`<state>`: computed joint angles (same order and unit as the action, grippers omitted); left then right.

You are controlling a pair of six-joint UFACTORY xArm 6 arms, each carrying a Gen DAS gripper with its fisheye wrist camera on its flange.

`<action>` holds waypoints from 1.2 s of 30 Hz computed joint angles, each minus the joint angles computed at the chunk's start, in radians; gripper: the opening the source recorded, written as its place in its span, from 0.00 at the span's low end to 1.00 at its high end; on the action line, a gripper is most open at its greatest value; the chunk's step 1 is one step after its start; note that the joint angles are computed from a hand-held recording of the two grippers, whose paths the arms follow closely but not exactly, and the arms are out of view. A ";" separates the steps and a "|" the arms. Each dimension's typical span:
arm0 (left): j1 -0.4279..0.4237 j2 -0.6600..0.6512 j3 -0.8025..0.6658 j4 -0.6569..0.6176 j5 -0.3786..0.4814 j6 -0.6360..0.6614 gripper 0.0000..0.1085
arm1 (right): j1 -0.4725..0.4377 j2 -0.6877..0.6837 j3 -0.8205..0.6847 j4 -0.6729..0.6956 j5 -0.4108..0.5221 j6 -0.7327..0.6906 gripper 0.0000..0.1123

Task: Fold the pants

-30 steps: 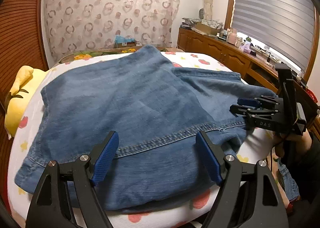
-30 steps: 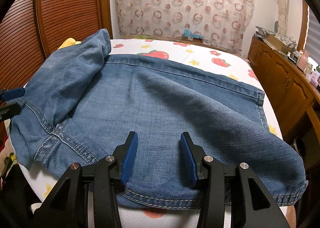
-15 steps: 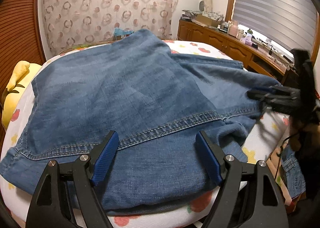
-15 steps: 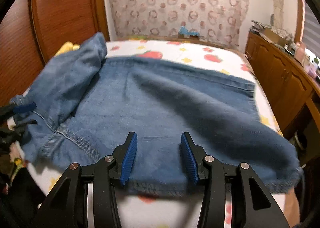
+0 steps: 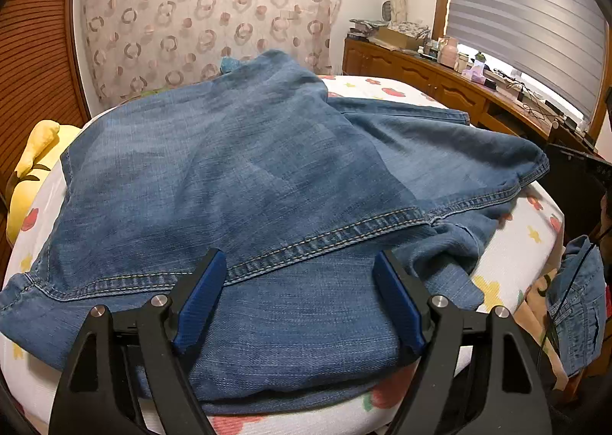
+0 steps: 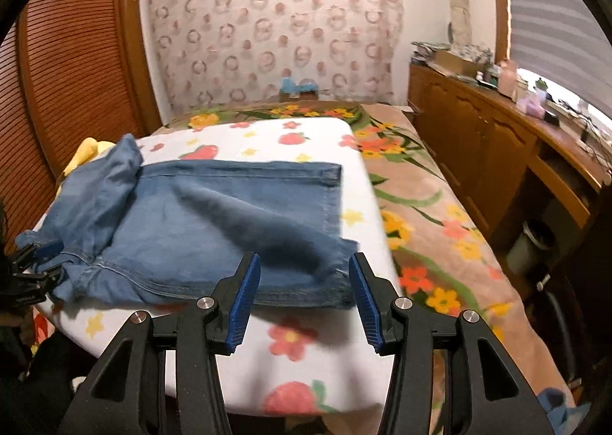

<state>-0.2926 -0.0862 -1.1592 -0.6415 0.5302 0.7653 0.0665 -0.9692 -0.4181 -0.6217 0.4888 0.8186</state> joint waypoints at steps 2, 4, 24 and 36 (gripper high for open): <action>0.001 0.000 0.000 -0.001 0.001 0.003 0.74 | -0.013 -0.001 0.009 0.006 0.001 0.003 0.45; -0.001 -0.002 0.002 0.001 -0.002 0.000 0.74 | -0.025 0.008 0.016 0.017 -0.007 0.000 0.45; 0.032 -0.004 -0.041 -0.036 0.086 -0.014 0.74 | -0.093 0.179 -0.019 0.357 -0.182 -0.237 0.14; 0.099 -0.057 -0.060 -0.109 0.087 0.018 0.74 | 0.008 0.229 -0.256 0.200 -0.204 -0.256 0.13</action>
